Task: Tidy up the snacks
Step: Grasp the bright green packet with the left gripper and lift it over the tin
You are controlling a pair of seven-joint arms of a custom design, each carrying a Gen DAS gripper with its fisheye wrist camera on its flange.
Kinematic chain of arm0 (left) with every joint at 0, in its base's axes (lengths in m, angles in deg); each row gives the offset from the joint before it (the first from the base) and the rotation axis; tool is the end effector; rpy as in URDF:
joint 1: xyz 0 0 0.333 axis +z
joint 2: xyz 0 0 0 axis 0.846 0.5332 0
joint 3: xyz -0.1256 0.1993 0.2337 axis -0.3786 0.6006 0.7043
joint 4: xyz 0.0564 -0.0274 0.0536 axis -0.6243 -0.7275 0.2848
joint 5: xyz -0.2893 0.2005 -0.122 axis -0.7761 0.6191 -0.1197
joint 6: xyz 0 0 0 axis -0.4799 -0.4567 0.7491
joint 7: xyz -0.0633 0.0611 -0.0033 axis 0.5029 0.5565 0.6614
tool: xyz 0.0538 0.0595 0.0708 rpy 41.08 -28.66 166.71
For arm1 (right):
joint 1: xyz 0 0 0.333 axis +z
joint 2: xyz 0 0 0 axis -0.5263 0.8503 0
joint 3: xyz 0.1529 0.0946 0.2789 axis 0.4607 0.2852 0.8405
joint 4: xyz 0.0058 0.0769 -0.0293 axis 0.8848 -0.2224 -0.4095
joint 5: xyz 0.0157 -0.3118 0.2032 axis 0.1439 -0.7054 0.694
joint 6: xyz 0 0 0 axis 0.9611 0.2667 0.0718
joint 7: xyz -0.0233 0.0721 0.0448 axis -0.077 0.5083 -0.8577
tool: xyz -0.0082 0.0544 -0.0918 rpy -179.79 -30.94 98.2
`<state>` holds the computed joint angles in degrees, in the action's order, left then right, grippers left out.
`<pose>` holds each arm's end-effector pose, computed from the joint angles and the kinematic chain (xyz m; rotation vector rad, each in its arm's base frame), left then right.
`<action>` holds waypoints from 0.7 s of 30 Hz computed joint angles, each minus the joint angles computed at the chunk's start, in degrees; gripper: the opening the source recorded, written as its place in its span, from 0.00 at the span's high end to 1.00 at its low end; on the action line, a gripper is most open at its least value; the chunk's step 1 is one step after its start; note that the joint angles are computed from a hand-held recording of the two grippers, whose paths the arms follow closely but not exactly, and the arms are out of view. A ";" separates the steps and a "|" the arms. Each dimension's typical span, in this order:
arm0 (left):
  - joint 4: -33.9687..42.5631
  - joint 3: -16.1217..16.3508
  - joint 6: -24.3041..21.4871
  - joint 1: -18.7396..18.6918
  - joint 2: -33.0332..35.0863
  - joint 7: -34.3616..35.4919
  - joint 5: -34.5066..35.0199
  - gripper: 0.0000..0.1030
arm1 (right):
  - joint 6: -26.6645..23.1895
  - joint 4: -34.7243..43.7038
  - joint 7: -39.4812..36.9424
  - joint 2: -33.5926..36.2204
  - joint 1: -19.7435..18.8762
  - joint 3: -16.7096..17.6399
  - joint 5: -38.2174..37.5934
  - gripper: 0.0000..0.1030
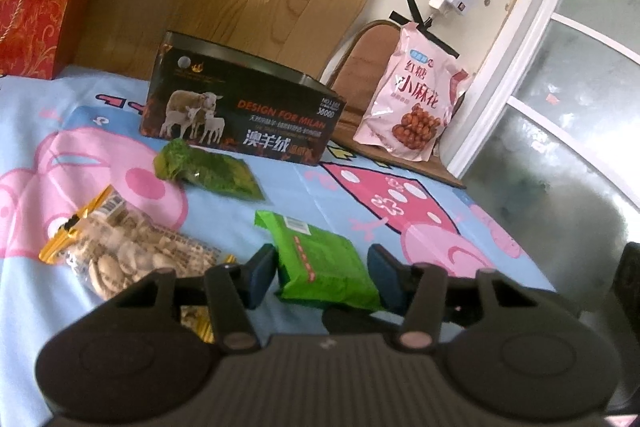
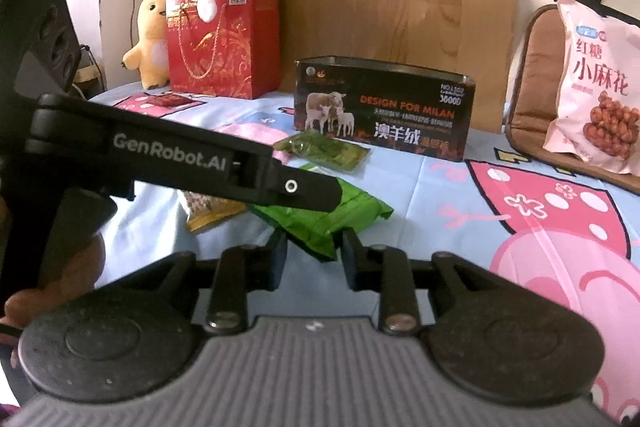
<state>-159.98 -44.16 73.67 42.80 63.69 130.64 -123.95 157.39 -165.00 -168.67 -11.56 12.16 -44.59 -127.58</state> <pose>0.5535 -0.3225 0.4190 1.2041 -2.3486 1.6424 0.4417 0.4950 0.4101 -1.5974 1.4912 -0.8711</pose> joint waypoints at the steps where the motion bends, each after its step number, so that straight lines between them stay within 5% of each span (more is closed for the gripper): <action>1: -0.08 -0.06 0.15 0.01 -0.11 0.64 -0.57 0.51 | -0.14 -0.04 0.52 -0.05 0.11 -0.06 -0.40 0.69; 13: 7.39 0.30 2.60 -0.72 1.79 0.02 -1.47 0.51 | -0.99 4.72 0.18 0.98 -0.42 -1.40 -6.53 0.69; 17: 16.02 -0.56 5.98 -1.69 6.51 -2.47 3.93 0.51 | -0.09 9.37 -0.83 2.99 -1.70 -2.86 -8.63 0.69; 21: 27.44 1.00 6.78 -4.33 14.21 -15.73 17.34 0.51 | 3.68 16.15 -3.37 6.73 -3.99 -4.76 -7.06 0.69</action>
<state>-132.54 -43.16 80.45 38.47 77.90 114.90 -106.62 161.07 -148.85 -172.04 -4.83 8.17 -49.35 -134.64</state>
